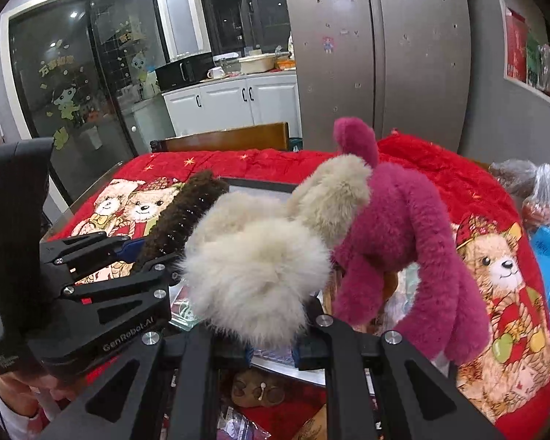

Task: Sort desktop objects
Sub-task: 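Lift and carry the plush and hair clip over the box with both tools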

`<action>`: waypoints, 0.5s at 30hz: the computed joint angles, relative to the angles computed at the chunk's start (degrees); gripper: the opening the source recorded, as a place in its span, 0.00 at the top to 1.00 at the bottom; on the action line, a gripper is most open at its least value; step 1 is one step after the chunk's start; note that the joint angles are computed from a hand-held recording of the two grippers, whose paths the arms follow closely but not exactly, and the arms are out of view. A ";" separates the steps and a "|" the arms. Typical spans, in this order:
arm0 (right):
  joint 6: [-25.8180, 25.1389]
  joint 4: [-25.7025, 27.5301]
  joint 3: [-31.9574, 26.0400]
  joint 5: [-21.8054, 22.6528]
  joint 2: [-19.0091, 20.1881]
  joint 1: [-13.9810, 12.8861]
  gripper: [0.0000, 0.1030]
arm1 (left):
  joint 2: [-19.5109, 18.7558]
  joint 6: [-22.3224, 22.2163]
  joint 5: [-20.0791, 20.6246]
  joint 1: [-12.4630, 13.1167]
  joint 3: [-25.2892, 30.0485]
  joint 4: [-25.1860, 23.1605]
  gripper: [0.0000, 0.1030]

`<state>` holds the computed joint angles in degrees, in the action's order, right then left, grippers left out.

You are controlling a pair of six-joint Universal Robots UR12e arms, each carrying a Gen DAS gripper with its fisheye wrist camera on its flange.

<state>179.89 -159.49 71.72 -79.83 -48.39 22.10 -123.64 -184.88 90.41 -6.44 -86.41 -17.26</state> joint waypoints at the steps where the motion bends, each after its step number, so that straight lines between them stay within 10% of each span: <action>1: -0.25 0.33 -0.16 -0.54 0.17 0.14 0.86 | -0.07 0.34 0.75 -0.12 -0.02 0.33 0.69; 15: -2.01 1.25 -0.71 -2.32 1.02 0.71 0.86 | -1.27 0.21 1.12 0.10 0.84 -0.22 0.69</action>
<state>177.89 -158.24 71.01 -82.14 -47.37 22.81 -124.91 -184.67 91.53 -6.34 -85.57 -17.48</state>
